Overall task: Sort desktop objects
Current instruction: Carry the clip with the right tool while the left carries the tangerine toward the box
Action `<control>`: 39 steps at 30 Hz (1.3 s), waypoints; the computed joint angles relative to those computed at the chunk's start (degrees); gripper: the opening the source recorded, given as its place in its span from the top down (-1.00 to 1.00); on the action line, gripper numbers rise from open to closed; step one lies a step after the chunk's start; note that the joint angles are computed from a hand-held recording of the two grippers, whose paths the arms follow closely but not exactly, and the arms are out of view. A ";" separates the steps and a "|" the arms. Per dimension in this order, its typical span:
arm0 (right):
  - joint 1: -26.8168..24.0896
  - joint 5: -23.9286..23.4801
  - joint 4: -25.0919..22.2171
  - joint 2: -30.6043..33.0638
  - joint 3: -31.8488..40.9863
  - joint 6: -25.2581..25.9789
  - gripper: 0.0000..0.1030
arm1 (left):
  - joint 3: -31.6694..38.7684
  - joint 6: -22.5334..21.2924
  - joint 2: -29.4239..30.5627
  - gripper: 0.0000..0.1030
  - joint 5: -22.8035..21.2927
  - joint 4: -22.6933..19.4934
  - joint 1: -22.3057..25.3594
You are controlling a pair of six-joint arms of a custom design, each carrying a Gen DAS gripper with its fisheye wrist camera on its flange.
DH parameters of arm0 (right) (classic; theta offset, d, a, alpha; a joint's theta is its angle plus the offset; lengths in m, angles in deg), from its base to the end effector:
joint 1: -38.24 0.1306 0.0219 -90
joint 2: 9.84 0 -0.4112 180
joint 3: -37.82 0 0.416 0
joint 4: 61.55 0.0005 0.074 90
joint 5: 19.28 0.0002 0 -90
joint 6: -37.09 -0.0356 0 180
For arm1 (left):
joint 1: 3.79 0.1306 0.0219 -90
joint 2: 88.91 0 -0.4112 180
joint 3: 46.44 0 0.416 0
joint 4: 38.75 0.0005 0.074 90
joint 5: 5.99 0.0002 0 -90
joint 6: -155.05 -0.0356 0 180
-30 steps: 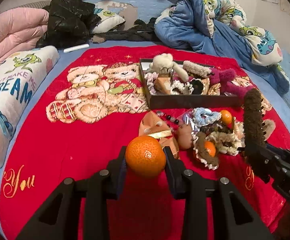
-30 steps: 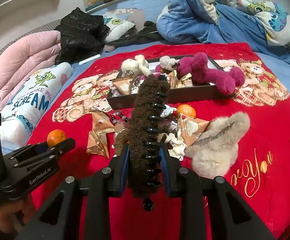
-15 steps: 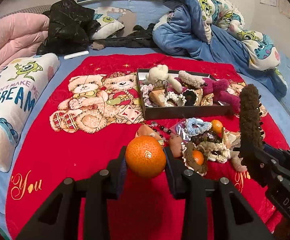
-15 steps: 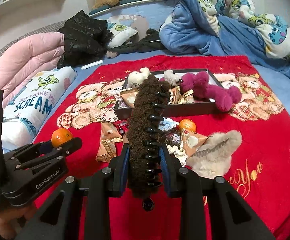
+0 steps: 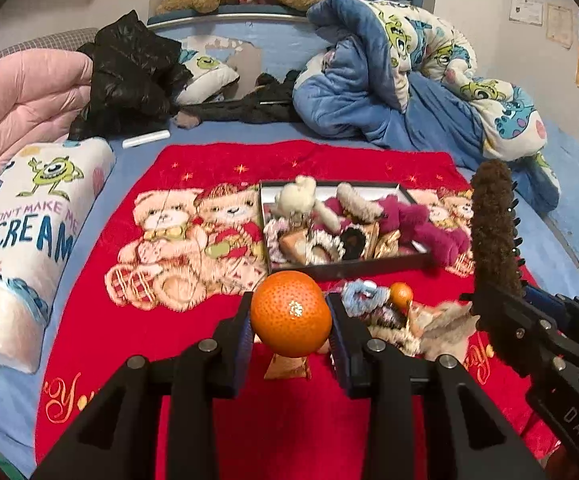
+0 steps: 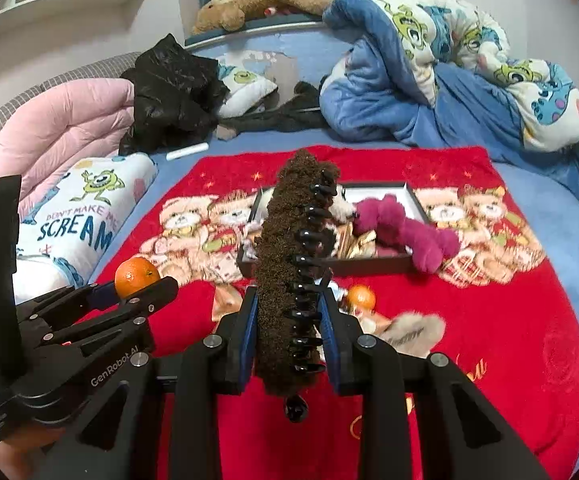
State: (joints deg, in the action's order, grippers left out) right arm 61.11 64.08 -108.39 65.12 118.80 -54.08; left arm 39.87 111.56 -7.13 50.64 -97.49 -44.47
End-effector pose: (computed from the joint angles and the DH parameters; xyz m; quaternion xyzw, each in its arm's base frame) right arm 0.3778 0.1633 0.4997 -0.1945 0.8870 0.1380 0.3953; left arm 0.3448 -0.2712 0.4862 -0.1345 0.9059 -0.0051 0.4016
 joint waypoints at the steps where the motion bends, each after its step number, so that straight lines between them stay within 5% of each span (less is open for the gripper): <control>1: 0.08 0.14 -0.22 0.21 0.64 -0.06 0.47 | 0.51 -0.52 0.14 0.31 0.09 -0.05 0.21; 21: -0.33 -1.36 -0.13 4.95 5.07 0.27 0.47 | 5.07 -5.42 5.04 0.31 4.12 3.14 4.79; 39: -3.99 -3.57 4.13 13.64 7.85 1.45 0.47 | 11.27 -11.55 15.56 0.31 6.84 8.10 8.31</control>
State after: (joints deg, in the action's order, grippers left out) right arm 57.11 60.51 -104.26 78.76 126.65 -52.63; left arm 51.14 100.01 8.42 57.48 -89.39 -36.16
